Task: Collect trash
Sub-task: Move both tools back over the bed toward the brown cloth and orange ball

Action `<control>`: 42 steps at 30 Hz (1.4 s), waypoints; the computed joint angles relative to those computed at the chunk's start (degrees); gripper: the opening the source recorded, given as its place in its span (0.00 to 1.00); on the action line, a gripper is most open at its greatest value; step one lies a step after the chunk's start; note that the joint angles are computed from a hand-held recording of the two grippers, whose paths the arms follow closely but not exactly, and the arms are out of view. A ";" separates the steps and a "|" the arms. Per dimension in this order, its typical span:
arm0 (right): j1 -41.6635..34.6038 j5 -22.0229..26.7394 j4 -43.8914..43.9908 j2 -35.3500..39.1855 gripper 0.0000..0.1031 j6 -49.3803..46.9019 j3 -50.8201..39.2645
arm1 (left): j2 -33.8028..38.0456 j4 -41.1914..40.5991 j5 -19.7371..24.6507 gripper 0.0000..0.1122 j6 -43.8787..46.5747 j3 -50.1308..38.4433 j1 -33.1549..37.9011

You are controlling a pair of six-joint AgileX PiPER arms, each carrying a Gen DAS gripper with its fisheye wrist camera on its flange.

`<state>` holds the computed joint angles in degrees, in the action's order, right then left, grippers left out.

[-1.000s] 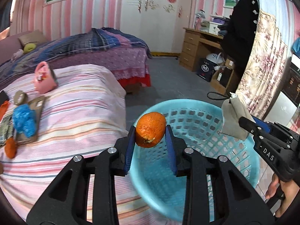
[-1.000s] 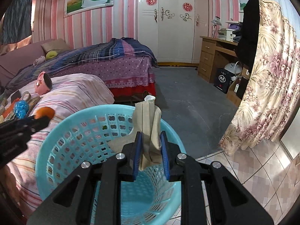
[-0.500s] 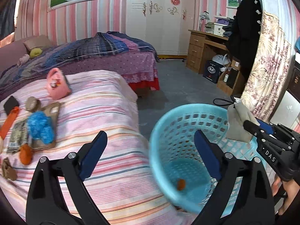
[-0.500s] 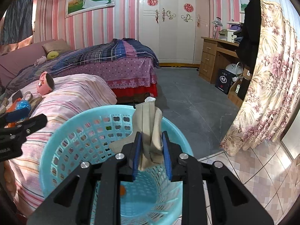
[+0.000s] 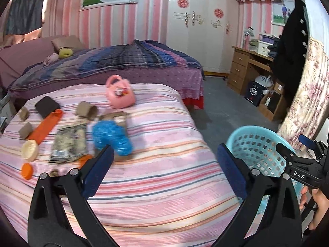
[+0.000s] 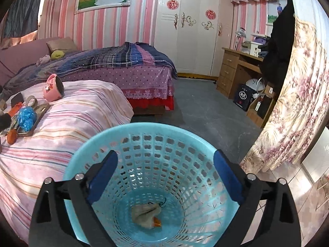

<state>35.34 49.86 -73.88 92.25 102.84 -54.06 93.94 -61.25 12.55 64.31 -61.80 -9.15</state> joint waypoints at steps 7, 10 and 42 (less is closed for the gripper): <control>4.82 3.54 1.48 5.62 0.94 -3.23 -9.56 | -1.89 -3.63 3.93 0.87 6.45 -0.03 8.64; 6.01 2.53 2.88 8.87 0.94 -4.59 -14.60 | -2.26 -5.35 5.71 0.87 9.85 -0.14 12.67; 15.98 5.11 19.80 42.18 0.94 -28.70 -67.13 | 15.75 -5.82 14.93 0.87 19.67 -14.39 40.94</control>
